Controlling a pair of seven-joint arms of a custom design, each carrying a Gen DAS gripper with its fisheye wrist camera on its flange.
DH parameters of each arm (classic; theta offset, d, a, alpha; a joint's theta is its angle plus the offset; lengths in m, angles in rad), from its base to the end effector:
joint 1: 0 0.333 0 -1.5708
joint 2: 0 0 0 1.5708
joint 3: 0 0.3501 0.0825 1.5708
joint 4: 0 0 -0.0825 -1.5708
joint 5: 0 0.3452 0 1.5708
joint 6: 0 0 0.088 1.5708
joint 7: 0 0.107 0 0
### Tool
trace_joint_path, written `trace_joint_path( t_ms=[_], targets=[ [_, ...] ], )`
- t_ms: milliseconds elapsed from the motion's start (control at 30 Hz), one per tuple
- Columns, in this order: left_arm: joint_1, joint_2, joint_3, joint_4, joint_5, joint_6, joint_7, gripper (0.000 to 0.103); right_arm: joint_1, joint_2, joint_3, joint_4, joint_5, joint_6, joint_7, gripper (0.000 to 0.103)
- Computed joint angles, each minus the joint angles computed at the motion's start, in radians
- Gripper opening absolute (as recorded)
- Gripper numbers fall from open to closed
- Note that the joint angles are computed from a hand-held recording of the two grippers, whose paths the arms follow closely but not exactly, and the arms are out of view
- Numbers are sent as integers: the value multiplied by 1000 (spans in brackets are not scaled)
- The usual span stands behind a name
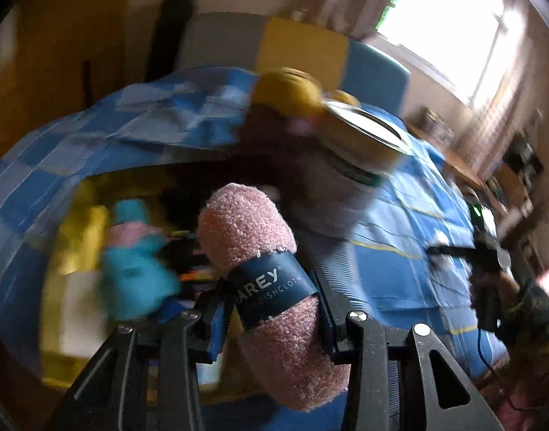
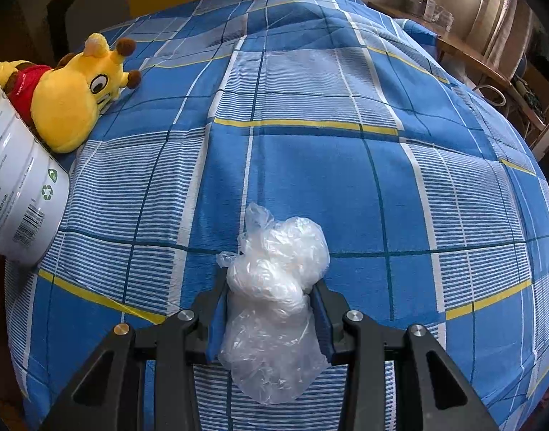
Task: Organize soft objects
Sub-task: 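Carry the pink towel into the gold tray and release it while the right gripper holds the bag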
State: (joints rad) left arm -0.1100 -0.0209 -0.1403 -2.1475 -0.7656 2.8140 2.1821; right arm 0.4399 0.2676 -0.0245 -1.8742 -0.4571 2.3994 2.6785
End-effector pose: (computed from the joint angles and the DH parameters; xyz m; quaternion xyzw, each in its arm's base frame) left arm 0.5321 -0.1017 0.5342 -0.5773 0.7180 -0.3680 0.1260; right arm 0.5680 0.2484 0.4513 -0.5433 0.8113 -0.1793 0.1205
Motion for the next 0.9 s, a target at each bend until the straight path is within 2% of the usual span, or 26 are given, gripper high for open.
trace_joint_path(
  t_ms=[167, 333, 500, 567, 700, 833, 900],
  targets=[
    [73, -30, 66, -33, 60, -10, -115, 42, 4, 5, -1, 9, -5, -10, -1, 41],
    [119, 0, 83, -38, 149, -25, -229, 42, 10, 15, -1, 26, -11, -26, -3, 41],
    [131, 66, 45, -12, 209, -33, -258, 42, 14, 11, -1, 22, -17, -30, 2, 41],
    [125, 107, 35, 9, 335, -28, -358, 42, 14, 10, 0, 22, -17, -31, 3, 41],
    [144, 152, 7, 41, 416, -11, -432, 43, 15, 14, 0, 27, -20, -37, 2, 41],
    [171, 162, -13, 43, 456, -2, -454, 47, 16, 14, 0, 28, -25, -41, -2, 41],
    [178, 156, -17, 32, 470, 10, -457, 54, 16, 14, 0, 28, -26, -41, -2, 41]
  ],
)
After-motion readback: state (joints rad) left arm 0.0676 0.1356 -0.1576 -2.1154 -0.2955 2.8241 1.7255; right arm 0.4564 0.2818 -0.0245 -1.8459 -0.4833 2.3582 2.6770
